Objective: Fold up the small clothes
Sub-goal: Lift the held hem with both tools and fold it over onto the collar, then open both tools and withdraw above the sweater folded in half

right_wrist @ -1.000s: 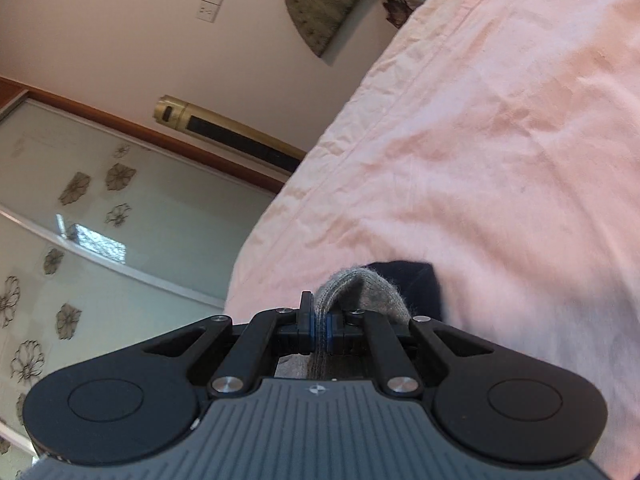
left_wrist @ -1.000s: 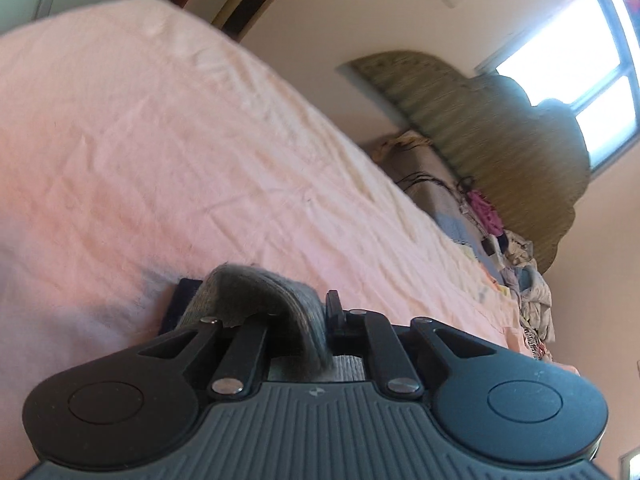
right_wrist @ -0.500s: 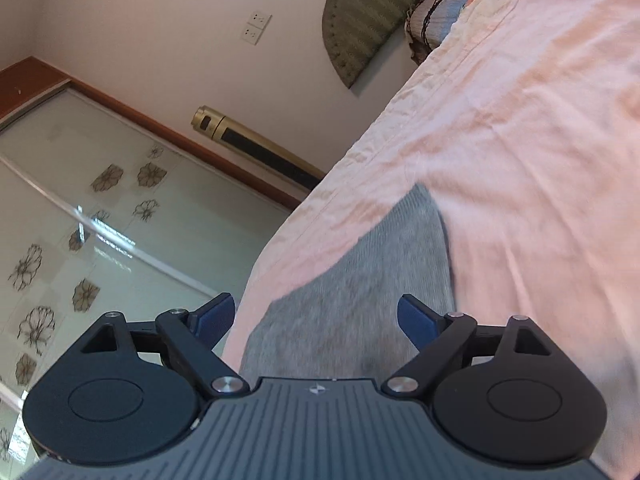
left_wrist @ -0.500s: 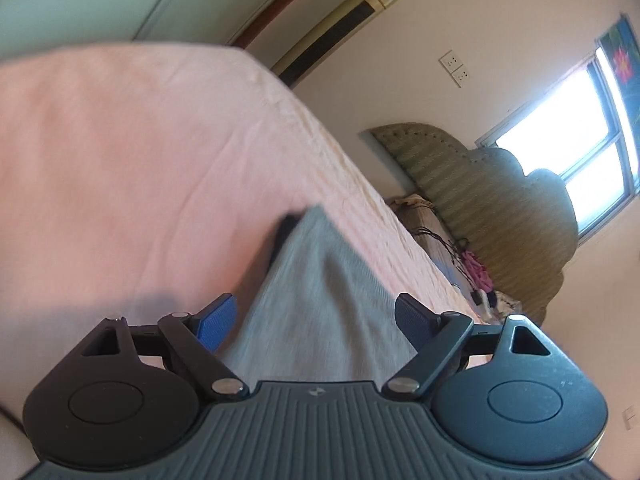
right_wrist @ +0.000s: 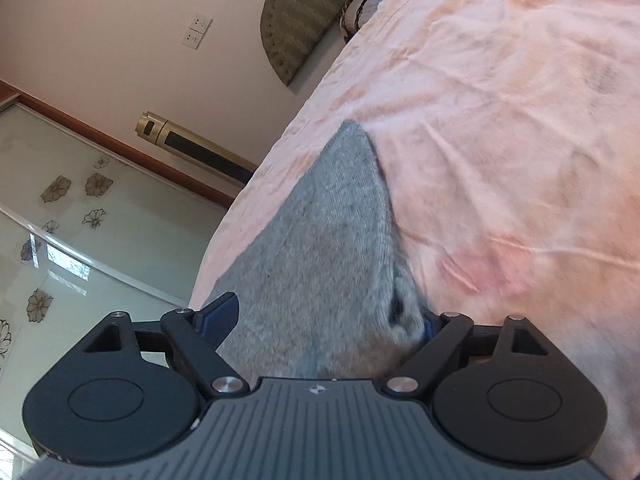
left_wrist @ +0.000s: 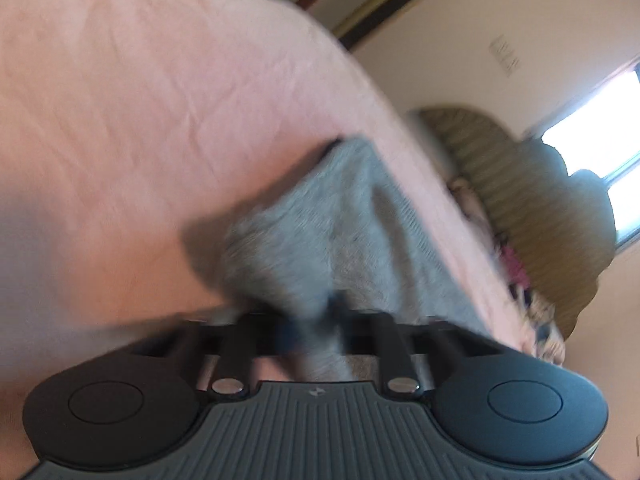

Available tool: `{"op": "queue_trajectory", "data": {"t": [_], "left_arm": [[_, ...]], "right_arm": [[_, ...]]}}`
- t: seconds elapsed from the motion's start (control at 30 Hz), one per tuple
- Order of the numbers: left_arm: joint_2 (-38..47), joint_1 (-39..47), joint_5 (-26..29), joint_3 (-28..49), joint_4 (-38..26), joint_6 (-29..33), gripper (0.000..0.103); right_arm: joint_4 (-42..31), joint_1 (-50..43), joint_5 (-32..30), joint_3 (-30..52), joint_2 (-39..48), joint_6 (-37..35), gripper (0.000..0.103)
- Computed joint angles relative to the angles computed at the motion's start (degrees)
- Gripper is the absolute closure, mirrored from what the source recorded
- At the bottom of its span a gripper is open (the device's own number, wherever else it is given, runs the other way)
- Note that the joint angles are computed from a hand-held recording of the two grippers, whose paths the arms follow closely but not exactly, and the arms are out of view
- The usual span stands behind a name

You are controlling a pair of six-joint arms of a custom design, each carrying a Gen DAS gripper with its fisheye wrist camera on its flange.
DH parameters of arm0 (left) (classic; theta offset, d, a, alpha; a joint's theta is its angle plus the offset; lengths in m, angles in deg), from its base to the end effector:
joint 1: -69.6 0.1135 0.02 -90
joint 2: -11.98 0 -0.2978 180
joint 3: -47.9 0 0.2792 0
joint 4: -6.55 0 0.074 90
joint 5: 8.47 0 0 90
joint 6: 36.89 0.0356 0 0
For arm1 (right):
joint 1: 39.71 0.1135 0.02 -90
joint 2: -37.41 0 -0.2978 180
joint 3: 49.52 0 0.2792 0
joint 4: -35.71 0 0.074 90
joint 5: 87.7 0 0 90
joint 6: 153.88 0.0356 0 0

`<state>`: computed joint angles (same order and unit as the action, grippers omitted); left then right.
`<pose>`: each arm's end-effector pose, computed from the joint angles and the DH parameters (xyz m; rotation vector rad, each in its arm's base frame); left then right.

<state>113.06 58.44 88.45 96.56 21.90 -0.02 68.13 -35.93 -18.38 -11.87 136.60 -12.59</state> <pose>0.3276 -0.0690 0.1186 -0.7646 2.1883 -0.7323 0.2929 0.0320 0.1098 0.6629 2.0853 0.9430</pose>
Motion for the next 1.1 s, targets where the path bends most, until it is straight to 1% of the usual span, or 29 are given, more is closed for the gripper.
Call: {"op": "queue_trajectory", "data": {"t": [0.03, 0.07, 0.13, 0.2, 0.27, 0.4, 0.47, 0.57, 0.6, 0.63, 0.67, 0.7, 0.73, 0.77, 0.8, 0.83, 0.87, 0.9, 0.93, 0.97, 1.0, 1.03, 1.07, 1.1], "left_arm": [[0.0, 0.0, -0.2, -0.5, 0.6, 0.1, 0.096], [-0.6, -0.2, -1.1, -0.5, -0.2, 1.5, 0.097], [-2.9, -0.7, -2.2, -0.7, -1.6, 3.2, 0.098], [-6.4, -0.7, -1.3, -2.1, -1.8, 4.6, 0.099], [-10.2, 0.0, 1.3, -3.1, -3.0, 5.7, 0.099], [-18.6, 1.7, 6.8, -6.9, -4.4, 6.2, 0.099], [-23.4, 2.7, 8.9, -10.1, -5.7, 6.8, 0.099], [-27.7, 3.5, 9.1, -14.8, -9.5, 10.5, 0.098], [-28.5, 3.9, 8.3, -16.5, -10.5, 12.3, 0.097], [-29.5, 3.7, 5.5, -18.0, -11.4, 13.9, 0.097], [-31.2, 3.6, 1.7, -19.3, -12.7, 14.9, 0.096], [-32.9, 3.7, -1.5, -20.0, -14.0, 15.6, 0.092], [-34.9, 4.3, -3.7, -20.3, -15.4, 16.4, 0.089], [-36.4, 4.5, -5.9, -20.2, -15.9, 16.6, 0.086], [-38.0, 4.6, -8.7, -19.7, -15.6, 17.4, 0.084], [-37.4, 3.8, -11.0, -18.2, -14.7, 19.1, 0.081], [-35.6, 2.7, -12.2, -16.1, -13.5, 21.2, 0.067], [-32.9, 1.2, -12.9, -13.8, -11.7, 23.1, 0.046], [-29.8, -0.4, -13.4, -11.7, -8.8, 24.0, 0.037], [-26.1, -1.7, -12.7, -9.8, -4.7, 25.6, 0.031], [-21.4, -3.3, -11.8, -6.8, -1.7, 27.9, 0.031], [-17.1, -4.6, -11.9, -3.4, -0.6, 29.2, 0.031], [-11.6, -5.9, -11.6, 1.8, -1.5, 30.4, 0.031], [-6.1, -6.7, -11.2, 7.9, -4.6, 32.0, 0.031]], "right_arm": [[-2.6, 0.2, -1.0, 2.0, 1.5, -0.7, 0.059], [-3.6, -0.3, -3.8, 3.5, 3.3, -0.6, 0.090], [-2.0, -1.0, -5.8, 3.6, 5.2, 0.1, 0.090], [-1.9, -1.9, -6.5, 3.0, 3.4, -0.8, 0.091], [-1.2, -3.6, -9.3, 2.2, 0.5, -0.6, 0.091], [-7.2, -5.8, -14.0, 1.8, -7.6, -2.8, 0.091], [-11.5, -7.0, -16.7, 0.3, -12.4, -5.1, 0.091], [-18.0, -10.1, -20.9, -3.8, -19.5, -8.6, 0.091], [-21.2, -11.2, -21.8, -5.0, -21.0, -10.4, 0.091], [-23.9, -11.9, -21.7, -6.0, -21.9, -12.3, 0.089], [-26.0, -12.5, -20.9, -7.1, -22.9, -13.7, 0.082], [-28.2, -13.6, -20.0, -8.2, -24.0, -15.0, 0.067], [-30.6, -14.9, -19.0, -8.4, -25.2, -16.4, 0.057], [-31.1, -16.3, -17.5, -9.0, -27.2, -17.0, 0.048], [-29.3, -18.2, -17.3, -9.7, -28.6, -16.8, 0.048], [-27.8, -19.7, -18.2, -9.1, -28.5, -16.4, 0.047], [-27.1, -20.4, -18.7, -7.6, -27.6, -16.2, 0.046], [-26.3, -19.7, -17.9, -5.1, -25.5, -16.5, 0.044], [-26.1, -18.0, -16.0, -2.4, -23.2, -17.4, 0.044], [-25.9, -15.8, -13.2, 0.5, -20.6, -18.2, 0.044], [-26.1, -13.4, -10.9, 3.4, -18.1, -18.7, 0.044], [-26.0, -10.9, -10.1, 7.2, -14.3, -19.4, 0.044], [-25.9, -8.7, -10.0, 10.3, -11.0, -19.5, 0.044], [-26.4, -6.3, -9.8, 14.1, -7.3, -19.5, 0.042]]}}
